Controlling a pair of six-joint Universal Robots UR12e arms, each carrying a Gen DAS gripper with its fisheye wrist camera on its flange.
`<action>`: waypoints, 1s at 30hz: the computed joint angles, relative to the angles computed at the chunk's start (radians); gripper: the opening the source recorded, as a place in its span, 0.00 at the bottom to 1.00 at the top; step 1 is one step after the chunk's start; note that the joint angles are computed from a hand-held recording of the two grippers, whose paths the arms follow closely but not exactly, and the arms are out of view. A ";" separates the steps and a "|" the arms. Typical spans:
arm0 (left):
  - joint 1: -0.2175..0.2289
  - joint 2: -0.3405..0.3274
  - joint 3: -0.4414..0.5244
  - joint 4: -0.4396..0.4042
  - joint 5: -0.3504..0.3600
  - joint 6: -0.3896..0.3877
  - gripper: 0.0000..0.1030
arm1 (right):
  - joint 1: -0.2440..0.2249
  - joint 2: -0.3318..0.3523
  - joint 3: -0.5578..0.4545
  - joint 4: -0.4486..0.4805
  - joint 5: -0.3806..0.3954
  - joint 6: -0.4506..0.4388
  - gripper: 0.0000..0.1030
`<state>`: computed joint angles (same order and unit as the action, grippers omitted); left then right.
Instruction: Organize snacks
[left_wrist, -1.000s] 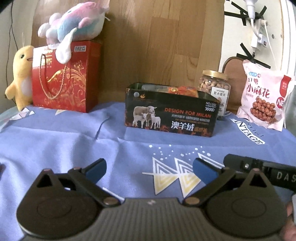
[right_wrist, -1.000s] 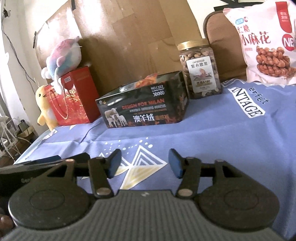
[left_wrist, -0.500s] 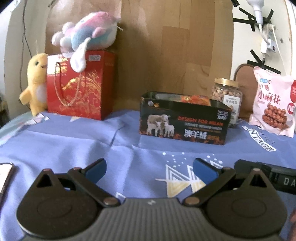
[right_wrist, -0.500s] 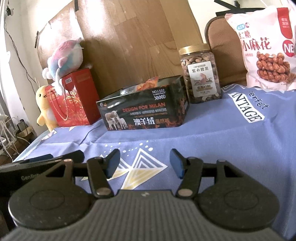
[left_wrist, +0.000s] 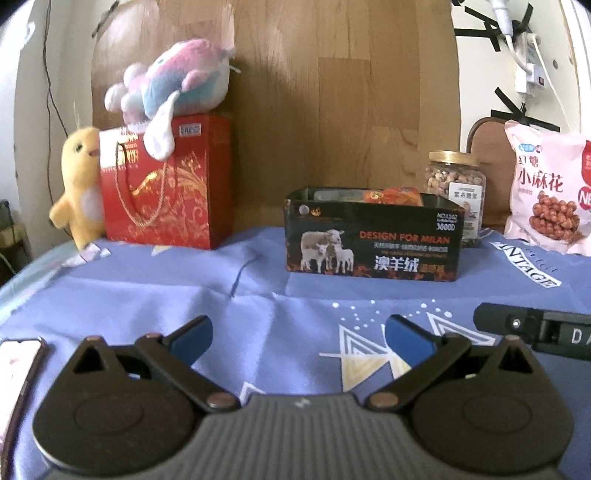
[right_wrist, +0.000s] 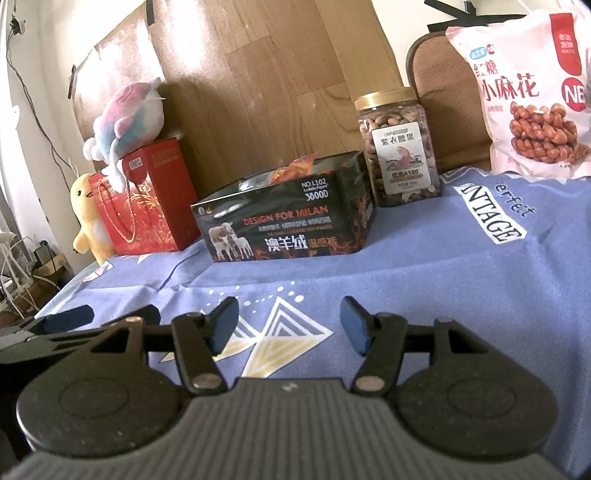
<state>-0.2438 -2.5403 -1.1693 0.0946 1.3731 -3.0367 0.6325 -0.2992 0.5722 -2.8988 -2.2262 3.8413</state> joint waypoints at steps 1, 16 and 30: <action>0.002 0.001 0.000 -0.007 -0.009 -0.006 1.00 | 0.000 0.000 0.000 0.000 0.001 0.000 0.62; 0.000 0.007 0.012 -0.108 0.007 -0.010 1.00 | 0.000 0.002 -0.003 0.006 -0.002 0.002 0.65; -0.002 0.009 0.019 -0.147 0.018 0.004 1.00 | 0.001 0.001 -0.002 0.004 -0.004 0.003 0.66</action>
